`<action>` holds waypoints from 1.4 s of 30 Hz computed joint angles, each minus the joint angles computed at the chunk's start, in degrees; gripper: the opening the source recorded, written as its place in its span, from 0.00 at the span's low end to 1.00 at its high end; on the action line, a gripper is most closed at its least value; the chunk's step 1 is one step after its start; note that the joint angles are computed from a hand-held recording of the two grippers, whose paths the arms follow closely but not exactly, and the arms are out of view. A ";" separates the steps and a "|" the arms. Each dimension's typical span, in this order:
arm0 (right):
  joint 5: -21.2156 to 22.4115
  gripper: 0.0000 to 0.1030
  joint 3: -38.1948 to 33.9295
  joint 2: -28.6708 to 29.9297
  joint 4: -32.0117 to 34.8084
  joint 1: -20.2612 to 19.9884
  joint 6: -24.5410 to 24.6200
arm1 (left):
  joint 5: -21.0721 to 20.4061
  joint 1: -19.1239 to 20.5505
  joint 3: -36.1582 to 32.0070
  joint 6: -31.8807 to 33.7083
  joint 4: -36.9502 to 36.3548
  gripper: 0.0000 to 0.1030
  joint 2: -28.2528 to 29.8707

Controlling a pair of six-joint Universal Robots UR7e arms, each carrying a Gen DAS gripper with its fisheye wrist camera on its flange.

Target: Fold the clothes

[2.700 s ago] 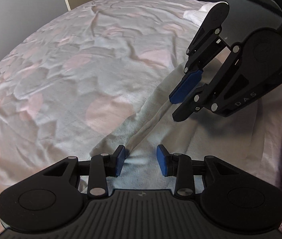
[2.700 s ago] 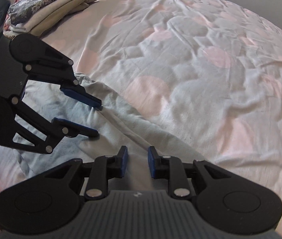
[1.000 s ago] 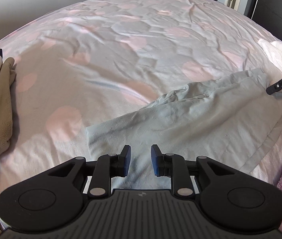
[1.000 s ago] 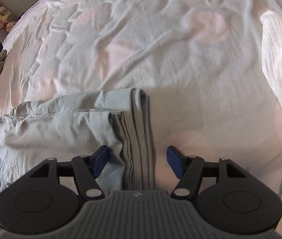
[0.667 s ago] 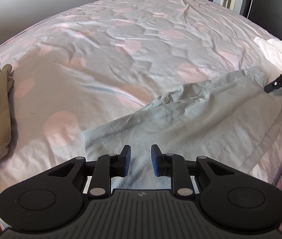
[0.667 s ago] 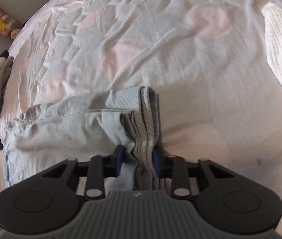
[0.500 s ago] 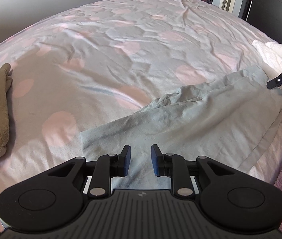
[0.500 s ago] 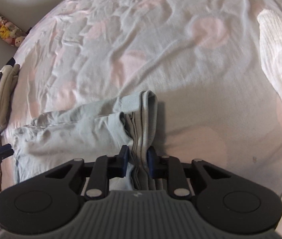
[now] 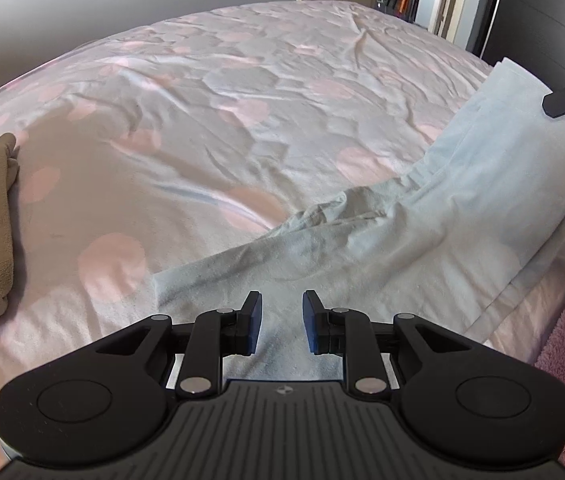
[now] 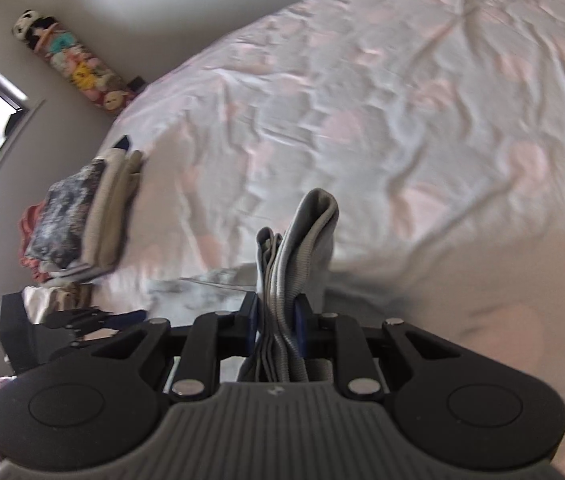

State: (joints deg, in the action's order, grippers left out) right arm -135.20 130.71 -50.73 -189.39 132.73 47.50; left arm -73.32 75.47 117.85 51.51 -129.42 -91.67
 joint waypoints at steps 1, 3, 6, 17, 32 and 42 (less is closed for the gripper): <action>0.67 0.20 -1.52 0.87 -0.34 0.29 -1.25 | -0.21 0.15 -0.40 -0.36 0.18 0.20 0.06; 2.16 0.20 -4.96 2.98 -0.79 0.54 -3.94 | -0.74 0.64 -1.47 -1.18 0.65 0.20 0.22; 4.71 0.20 -10.67 6.85 -1.10 0.35 -7.71 | -1.55 1.44 -3.35 -2.69 1.57 0.20 0.65; 13.01 0.20 -28.60 22.80 4.61 -4.01 -12.84 | -1.06 4.73 -10.12 -6.48 5.35 0.25 2.71; 14.57 0.30 -37.72 33.47 10.14 -7.36 -12.08 | -0.39 6.94 -13.62 -10.22 4.75 0.25 5.58; 3.88 0.35 -32.78 30.71 4.63 -0.65 -15.42 | -5.02 6.75 -11.68 -11.68 4.72 0.25 2.53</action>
State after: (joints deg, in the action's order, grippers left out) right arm -131.32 97.92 -20.02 -184.76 132.08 32.08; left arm -78.34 82.23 106.17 39.82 -124.70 -89.14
